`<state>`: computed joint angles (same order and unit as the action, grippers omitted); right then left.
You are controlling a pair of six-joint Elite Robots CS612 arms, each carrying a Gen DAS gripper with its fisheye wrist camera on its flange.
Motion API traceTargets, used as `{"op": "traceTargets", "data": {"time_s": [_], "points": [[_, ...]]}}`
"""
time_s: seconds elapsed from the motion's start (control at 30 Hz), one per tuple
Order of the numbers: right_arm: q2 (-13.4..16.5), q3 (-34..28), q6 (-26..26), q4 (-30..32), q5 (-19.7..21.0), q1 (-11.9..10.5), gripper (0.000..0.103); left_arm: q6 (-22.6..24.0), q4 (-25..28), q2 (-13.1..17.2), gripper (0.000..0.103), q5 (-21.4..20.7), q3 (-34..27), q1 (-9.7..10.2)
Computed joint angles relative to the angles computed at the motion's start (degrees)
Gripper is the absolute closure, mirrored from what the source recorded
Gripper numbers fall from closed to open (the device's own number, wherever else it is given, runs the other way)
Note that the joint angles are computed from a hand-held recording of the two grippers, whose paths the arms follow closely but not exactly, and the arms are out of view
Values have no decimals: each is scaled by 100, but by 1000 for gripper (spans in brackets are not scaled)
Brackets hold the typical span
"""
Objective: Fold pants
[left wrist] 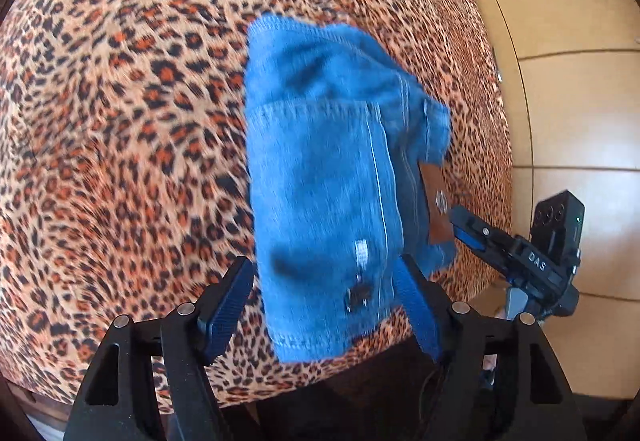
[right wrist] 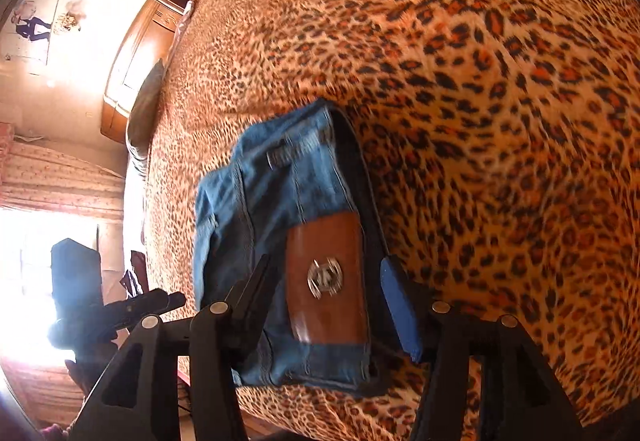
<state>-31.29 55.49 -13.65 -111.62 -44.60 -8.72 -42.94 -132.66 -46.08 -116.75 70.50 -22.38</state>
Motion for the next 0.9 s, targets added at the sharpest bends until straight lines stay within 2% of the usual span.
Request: {"op": "traceTargets", "data": {"time_s": [0.03,0.07,0.1,0.17,0.2,0.27,0.3,0.33,0.37,0.47,0.53,0.57,0.67,0.7,0.8,0.83,0.87,0.9], "points": [[-52,126,-48,78,17,-7,58,251,221,18,32,137,-25,-81],[-145,308,-162,40,29,-10,88,608,607,38,34,350,-89,-174],[-286,574,-156,-239,-31,-17,90,880,904,80,37,477,-131,-246],[-450,968,83,-696,-100,-43,90,1024,1127,200,37,361,-116,-286],[-453,1021,121,-751,-286,-31,90,987,920,191,36,410,-60,-293],[-443,1087,47,-978,-917,49,90,1086,1010,222,33,371,-154,-296],[-438,1086,47,-977,-944,52,90,1105,1073,237,36,277,-195,-281],[-438,1037,123,-873,-898,38,88,1093,1061,235,40,87,-197,-249],[-456,1011,203,-831,-773,7,81,1043,996,108,43,-55,-58,-207],[-483,986,493,-1249,-119,-130,79,721,414,-31,43,-167,101,-113],[-399,802,614,-1434,251,-179,73,422,-47,-83,40,22,104,-73],[-308,626,539,-1331,487,-186,70,260,-192,-62,40,207,20,-61],[91,-210,119,-460,862,-82,70,-141,-343,146,36,835,-398,-40],[232,-499,-37,-168,953,-30,70,-275,-319,266,36,906,-578,-26],[628,-1312,-583,559,1134,108,70,-638,-59,640,37,1178,-1127,0],[734,-1494,-642,618,1101,145,70,-726,59,783,37,1355,-1333,-10],[813,-1615,-656,603,993,180,70,-888,136,913,37,1608,-1460,-101],[917,-1787,-638,590,786,214,70,-955,352,1056,37,1703,-1676,-102]]}}
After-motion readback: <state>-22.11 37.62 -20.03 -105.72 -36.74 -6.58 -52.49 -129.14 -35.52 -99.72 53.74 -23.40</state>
